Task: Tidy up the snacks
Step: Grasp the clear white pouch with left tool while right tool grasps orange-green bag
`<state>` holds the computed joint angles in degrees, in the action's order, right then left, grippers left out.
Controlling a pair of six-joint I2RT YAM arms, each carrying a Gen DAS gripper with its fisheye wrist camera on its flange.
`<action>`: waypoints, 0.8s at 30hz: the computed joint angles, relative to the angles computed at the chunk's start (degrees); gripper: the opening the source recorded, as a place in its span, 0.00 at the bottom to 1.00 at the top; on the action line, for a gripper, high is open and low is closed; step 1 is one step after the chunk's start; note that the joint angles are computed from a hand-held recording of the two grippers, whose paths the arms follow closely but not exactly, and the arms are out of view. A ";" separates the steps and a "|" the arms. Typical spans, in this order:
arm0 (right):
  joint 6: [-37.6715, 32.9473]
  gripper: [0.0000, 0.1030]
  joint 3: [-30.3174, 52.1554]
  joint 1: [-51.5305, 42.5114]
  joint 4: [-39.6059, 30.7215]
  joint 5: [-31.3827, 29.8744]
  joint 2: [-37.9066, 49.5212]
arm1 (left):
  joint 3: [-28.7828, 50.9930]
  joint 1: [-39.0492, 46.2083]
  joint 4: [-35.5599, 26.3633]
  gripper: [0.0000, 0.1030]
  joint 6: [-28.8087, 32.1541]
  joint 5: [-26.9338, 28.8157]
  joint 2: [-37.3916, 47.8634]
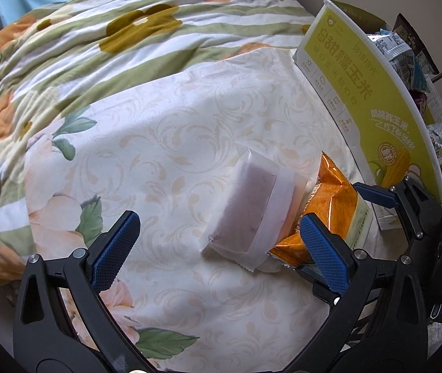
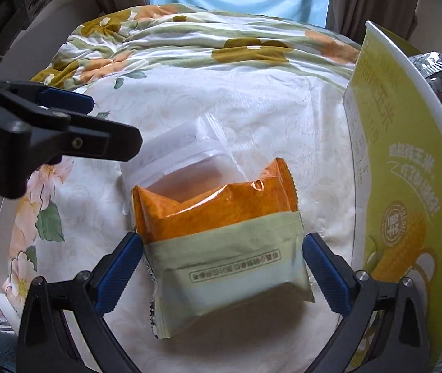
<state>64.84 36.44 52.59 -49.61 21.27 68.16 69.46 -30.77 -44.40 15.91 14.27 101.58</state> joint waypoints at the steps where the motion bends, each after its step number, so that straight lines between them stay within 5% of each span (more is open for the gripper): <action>1: -0.92 0.99 -0.11 -0.29 0.36 -0.27 -0.39 | 0.12 -0.49 0.06 0.99 -0.20 -0.32 0.45; 11: -7.47 0.96 -3.73 -1.12 3.71 -4.45 -3.83 | 0.27 -4.74 1.17 0.99 -1.59 -2.95 3.90; 15: -6.80 0.80 -4.26 1.94 1.99 -3.29 -3.41 | 0.05 -5.86 1.55 0.99 -1.90 -3.79 4.69; 24: -4.11 0.72 -4.01 5.40 -0.10 -2.28 -6.02 | 1.31 -7.62 2.72 0.98 -2.38 -5.53 7.36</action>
